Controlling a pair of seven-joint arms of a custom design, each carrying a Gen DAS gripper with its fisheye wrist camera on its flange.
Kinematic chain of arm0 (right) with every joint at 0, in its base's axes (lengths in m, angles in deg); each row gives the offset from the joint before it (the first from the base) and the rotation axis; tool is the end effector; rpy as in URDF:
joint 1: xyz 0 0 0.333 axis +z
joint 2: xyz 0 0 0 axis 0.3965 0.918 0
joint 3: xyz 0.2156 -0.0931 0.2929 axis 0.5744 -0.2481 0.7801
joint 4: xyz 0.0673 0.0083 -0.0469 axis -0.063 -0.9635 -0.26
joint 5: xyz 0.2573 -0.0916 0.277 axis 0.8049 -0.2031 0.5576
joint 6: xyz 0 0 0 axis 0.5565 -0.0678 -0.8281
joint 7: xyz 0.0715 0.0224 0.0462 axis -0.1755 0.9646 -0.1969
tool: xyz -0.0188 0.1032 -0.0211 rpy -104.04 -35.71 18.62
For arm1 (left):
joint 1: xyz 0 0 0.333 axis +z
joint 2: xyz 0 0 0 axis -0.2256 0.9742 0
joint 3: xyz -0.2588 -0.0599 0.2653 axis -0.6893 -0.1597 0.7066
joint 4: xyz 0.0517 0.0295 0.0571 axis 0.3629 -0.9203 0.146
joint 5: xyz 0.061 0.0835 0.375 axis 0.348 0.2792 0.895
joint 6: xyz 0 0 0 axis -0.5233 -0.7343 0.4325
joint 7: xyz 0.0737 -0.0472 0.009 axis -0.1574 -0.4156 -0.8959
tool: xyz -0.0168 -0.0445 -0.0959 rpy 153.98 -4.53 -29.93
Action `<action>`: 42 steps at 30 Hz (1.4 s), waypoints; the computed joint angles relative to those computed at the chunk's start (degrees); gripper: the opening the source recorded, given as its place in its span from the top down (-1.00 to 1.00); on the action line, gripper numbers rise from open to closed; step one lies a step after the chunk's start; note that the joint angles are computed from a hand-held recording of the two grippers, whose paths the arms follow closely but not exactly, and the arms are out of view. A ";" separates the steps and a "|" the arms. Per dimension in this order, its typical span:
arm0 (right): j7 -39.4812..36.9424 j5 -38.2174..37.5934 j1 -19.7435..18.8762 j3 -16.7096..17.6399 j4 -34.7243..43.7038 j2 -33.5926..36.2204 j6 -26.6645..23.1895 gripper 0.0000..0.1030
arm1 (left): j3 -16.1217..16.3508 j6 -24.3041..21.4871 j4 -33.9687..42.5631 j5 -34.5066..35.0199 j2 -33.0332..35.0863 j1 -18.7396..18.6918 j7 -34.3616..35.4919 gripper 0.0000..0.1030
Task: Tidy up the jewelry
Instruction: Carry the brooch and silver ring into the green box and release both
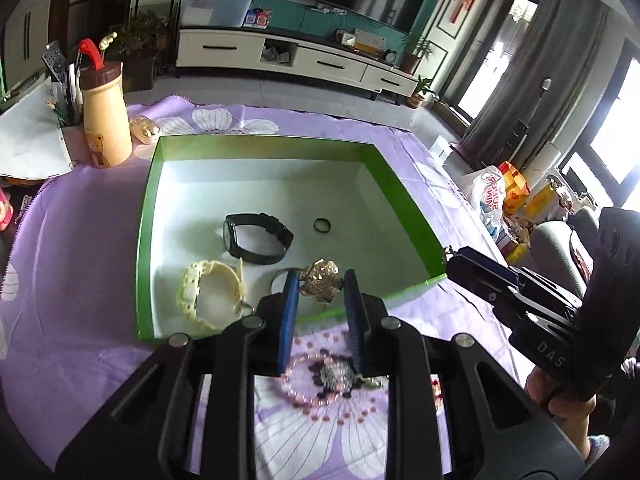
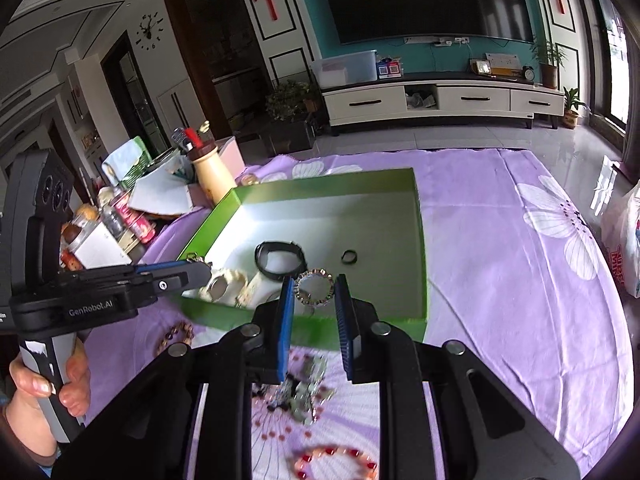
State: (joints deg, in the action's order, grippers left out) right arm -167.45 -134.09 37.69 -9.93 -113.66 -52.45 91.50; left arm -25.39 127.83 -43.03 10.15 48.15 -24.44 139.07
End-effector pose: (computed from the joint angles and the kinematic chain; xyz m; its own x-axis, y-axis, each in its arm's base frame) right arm 0.4122 0.2730 0.5539 -0.2385 -0.9312 -0.2758 -0.5628 0.3640 -0.7421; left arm 0.5514 -0.2510 0.5541 -0.6924 -0.6504 0.3123 -0.6674 0.4130 -0.6197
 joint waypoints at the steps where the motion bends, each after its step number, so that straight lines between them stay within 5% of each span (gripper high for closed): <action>1: -0.19 0.40 -0.26 -0.69 0.06 0.32 0.92 0.61 | -0.11 -0.50 1.31 0.94 1.13 -0.21 -1.15 0.56; 15: -7.36 6.63 -1.29 -4.71 1.66 6.02 4.55 0.60 | -3.36 -3.32 11.61 13.40 11.80 -1.62 -13.64 0.56; 27: -8.70 8.34 -1.22 -5.96 1.56 6.67 4.10 0.58 | -4.91 -2.56 13.41 17.41 14.10 -1.56 -17.49 0.54; 32: -6.06 6.75 -1.96 -5.51 0.39 5.49 4.98 0.37 | -5.29 -1.83 12.52 15.72 13.13 -0.79 -16.41 0.26; 42: -1.87 3.45 -3.02 -2.72 -1.63 1.65 4.74 0.36 | -4.54 1.73 6.90 11.24 7.02 0.28 -11.03 -0.33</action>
